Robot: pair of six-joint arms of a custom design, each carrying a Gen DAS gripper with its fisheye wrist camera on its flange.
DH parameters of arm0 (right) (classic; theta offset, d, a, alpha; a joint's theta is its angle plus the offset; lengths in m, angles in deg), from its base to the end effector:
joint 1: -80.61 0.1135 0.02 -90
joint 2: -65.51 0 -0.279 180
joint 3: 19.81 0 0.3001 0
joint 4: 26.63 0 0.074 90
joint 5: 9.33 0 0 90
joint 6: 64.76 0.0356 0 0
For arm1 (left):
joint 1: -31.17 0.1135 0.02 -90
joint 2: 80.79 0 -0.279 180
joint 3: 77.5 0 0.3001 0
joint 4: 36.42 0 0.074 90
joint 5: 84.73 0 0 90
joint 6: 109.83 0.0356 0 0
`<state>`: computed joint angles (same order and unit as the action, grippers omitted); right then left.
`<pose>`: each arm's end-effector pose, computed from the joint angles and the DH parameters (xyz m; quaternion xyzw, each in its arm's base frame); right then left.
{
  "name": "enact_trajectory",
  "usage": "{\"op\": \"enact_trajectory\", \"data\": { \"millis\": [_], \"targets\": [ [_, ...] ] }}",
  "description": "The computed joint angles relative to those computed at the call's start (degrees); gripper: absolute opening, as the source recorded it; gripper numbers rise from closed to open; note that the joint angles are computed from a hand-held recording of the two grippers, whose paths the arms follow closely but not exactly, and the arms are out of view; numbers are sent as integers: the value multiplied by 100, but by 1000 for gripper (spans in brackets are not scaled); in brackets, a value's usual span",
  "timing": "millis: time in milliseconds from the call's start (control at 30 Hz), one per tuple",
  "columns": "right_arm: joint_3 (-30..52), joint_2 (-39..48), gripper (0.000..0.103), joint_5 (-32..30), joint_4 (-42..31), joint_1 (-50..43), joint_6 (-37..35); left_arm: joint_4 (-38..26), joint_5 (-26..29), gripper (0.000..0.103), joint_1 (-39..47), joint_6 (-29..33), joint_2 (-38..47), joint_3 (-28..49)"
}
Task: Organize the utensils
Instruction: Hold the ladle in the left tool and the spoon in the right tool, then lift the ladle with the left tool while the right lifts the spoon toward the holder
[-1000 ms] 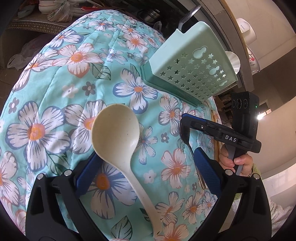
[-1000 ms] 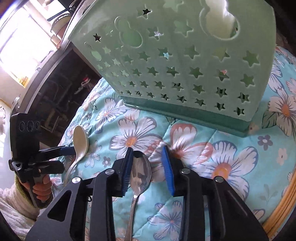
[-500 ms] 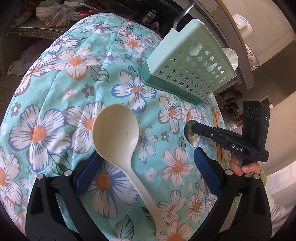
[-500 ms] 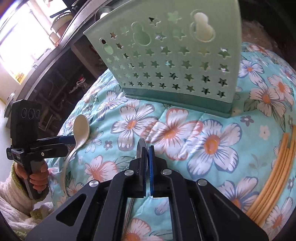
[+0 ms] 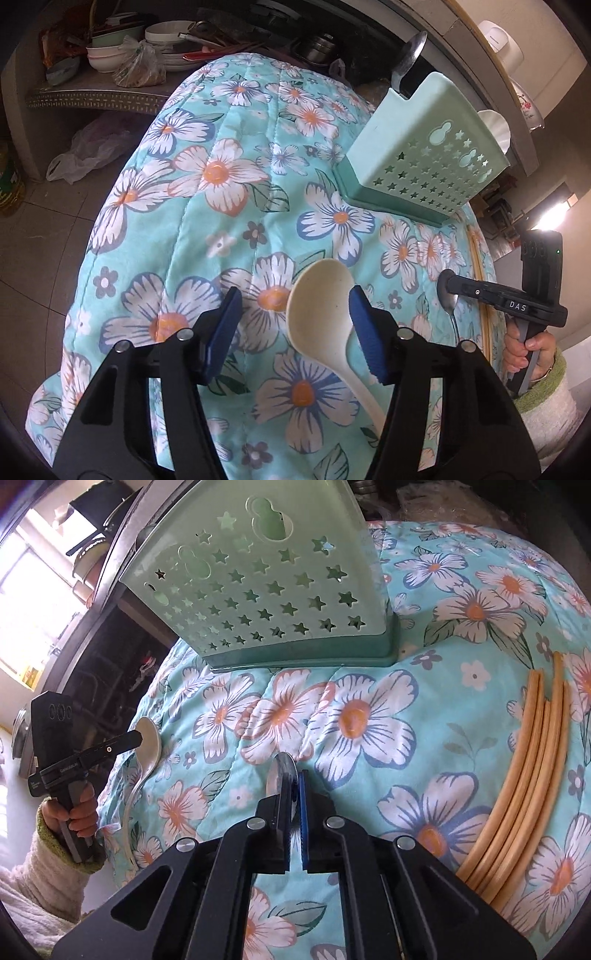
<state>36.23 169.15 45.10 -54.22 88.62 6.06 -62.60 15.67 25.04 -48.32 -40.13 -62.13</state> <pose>0.3085 0.0643 0.0635 -0.2602 0.9086 0.2895 0.1516 0.1461 -0.0222 0.0818 -0.1529 0.9281 -0.1794 0.2882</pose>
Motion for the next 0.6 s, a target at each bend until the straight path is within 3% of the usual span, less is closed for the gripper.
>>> {"op": "enact_trajectory", "data": {
  "millis": [400, 600],
  "targets": [
    [716, 572, 8, -334, -786, -76, -329, 249, -372, 21, -312, 441, 1150, 457],
    [980, 821, 9, -515, -1133, -148, -517, 168, -528, 13, -521, 515, 1348, 530]
  ]
}}
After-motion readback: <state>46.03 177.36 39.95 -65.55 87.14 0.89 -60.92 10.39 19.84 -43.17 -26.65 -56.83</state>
